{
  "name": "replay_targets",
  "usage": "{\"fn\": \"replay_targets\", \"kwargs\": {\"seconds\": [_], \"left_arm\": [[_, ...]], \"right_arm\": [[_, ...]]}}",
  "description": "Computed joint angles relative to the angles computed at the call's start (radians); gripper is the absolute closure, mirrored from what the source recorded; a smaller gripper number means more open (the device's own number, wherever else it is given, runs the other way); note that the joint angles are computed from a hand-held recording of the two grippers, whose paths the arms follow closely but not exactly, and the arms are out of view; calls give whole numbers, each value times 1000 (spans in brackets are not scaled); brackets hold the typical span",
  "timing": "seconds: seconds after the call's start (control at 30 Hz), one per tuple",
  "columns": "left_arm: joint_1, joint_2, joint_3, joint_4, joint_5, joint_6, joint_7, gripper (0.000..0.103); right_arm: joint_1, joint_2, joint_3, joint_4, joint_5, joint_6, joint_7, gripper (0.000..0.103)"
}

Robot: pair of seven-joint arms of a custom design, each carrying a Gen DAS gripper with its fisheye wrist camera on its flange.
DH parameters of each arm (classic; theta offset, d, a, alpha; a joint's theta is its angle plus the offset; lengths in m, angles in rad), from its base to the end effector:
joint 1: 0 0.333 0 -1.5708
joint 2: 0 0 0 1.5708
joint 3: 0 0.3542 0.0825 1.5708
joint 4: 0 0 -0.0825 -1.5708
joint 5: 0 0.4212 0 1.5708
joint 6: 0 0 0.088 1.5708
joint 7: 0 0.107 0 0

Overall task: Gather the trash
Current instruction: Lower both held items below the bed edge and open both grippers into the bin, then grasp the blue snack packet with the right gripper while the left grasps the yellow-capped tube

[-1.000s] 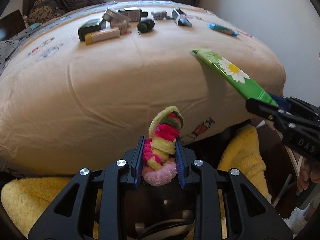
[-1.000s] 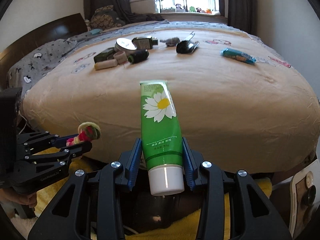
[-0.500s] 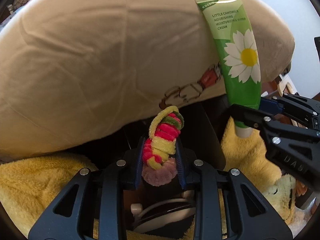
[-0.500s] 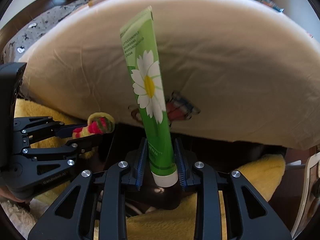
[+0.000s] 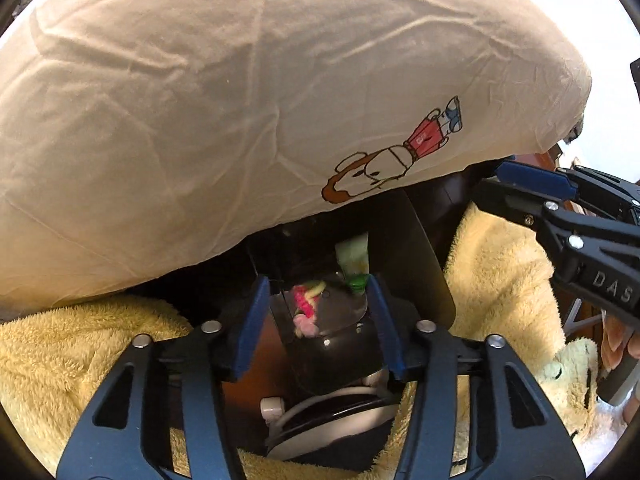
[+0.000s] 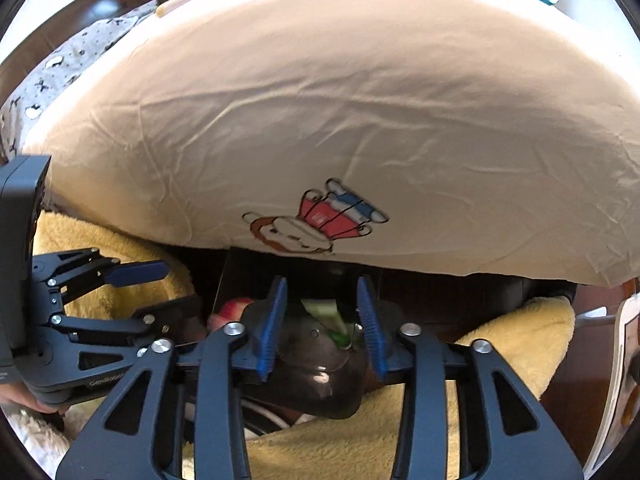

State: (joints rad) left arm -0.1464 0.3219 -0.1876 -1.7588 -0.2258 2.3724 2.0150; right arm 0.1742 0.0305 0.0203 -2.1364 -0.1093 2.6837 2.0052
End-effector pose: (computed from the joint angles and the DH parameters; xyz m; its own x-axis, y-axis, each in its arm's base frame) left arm 0.6768 -0.2239 0.4361 -0.5943 -0.7961 0.1140 -0.7741 0.5278 -0.3496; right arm 0.6051 0.1226 0.4666 -0.1210 -0.9848 -0.1248 -0.8602 0.1668 -0.4820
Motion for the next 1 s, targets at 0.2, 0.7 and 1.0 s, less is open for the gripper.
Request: {"fn": "replay_targets", "kwargs": {"seconds": [0.2,0.7,1.0], "left_arm": [[13,-1,3,35,-21,0,-1,46],[23,-4,14,169,-46,210,-28,14],[-17,205,71,488,94,149,-225,12]], "right_arm": [[-18,-33,-18,-14,-120,26,103,61],[-110,-33,-48,124,-560,41,454,6],[-125,95,-95,322,-491,-18,382,4]]}}
